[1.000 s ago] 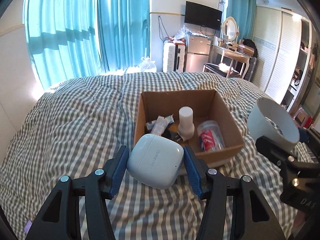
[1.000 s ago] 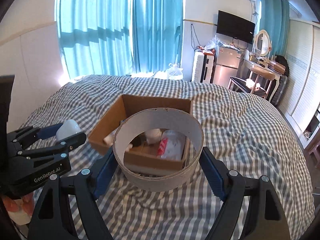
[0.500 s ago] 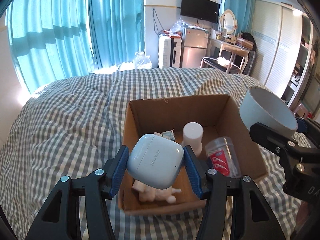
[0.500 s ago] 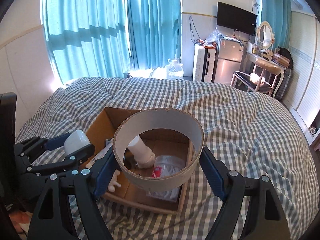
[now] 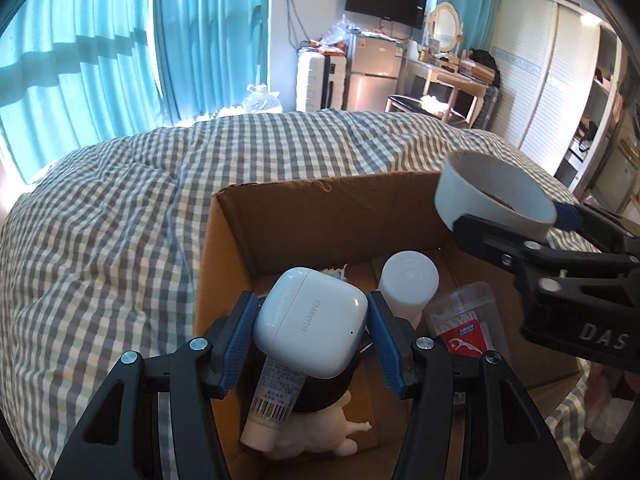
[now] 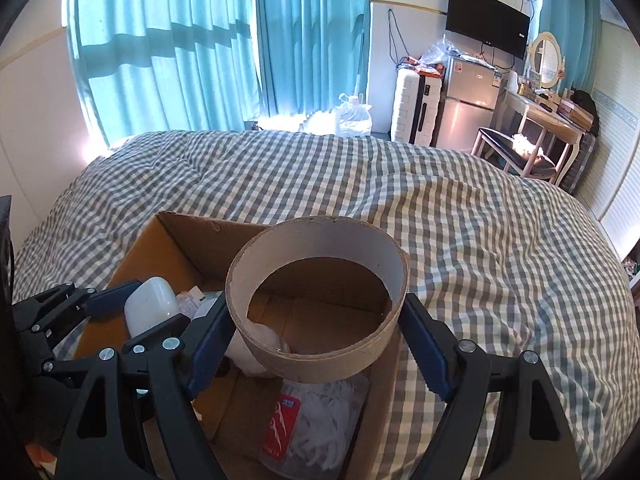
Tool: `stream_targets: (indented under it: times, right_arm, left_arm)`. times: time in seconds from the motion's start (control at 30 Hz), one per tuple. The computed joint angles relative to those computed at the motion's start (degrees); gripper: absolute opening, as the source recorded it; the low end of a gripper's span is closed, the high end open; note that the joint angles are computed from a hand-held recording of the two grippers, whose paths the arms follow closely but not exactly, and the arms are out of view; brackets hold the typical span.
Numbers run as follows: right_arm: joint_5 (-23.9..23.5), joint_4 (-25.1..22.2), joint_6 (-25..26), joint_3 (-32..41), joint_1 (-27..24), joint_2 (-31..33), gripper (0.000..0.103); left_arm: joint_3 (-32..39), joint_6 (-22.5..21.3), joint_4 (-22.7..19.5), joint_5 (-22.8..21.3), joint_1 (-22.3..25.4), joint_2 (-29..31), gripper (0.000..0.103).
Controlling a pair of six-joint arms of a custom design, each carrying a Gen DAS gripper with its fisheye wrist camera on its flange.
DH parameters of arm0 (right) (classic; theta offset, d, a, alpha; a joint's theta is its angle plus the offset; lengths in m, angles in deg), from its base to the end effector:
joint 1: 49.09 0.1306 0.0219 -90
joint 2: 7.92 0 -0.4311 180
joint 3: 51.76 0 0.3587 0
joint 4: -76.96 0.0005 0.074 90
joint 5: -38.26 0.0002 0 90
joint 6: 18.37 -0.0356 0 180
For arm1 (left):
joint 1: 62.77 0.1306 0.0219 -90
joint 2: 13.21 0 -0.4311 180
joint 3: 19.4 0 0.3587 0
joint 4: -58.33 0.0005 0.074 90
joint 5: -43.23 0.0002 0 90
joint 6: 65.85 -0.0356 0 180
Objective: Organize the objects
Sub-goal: 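Lower the earbud case and ring into the box and open both tools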
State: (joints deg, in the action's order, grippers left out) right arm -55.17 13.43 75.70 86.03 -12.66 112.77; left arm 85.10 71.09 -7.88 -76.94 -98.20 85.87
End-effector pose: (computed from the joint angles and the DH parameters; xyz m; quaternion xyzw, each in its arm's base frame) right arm 0.5302 0.3933 0.5273 -0.3317 0.8670 0.1301 0.3485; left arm 0.4159 -0.2745 0.4986 -0.1590 0.9231 0.0292 0.3491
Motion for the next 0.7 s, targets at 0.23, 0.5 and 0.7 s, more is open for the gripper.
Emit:
stream_targets:
  times: [0.23,0.5,0.7]
  right_arm:
    - [-0.2,2.5,0.1,-1.5,0.4,-0.5,0.081]
    - [-1.1,1.9,-1.5,-1.8,0.0,-1.7,0.091]
    - [-0.6,1.2,-2.7,-2.2,-0.2,-4.6,0.094]
  left_arm:
    - [0.2,-1.5,0.3,-0.3,-0.4,1.0,0.057]
    - [2.0,-0.7,-2.0,-1.6,-1.6,1.0,0.077]
    - [4.2,1.5,-4.9,-5.9,-3.7,-0.1,0.09]
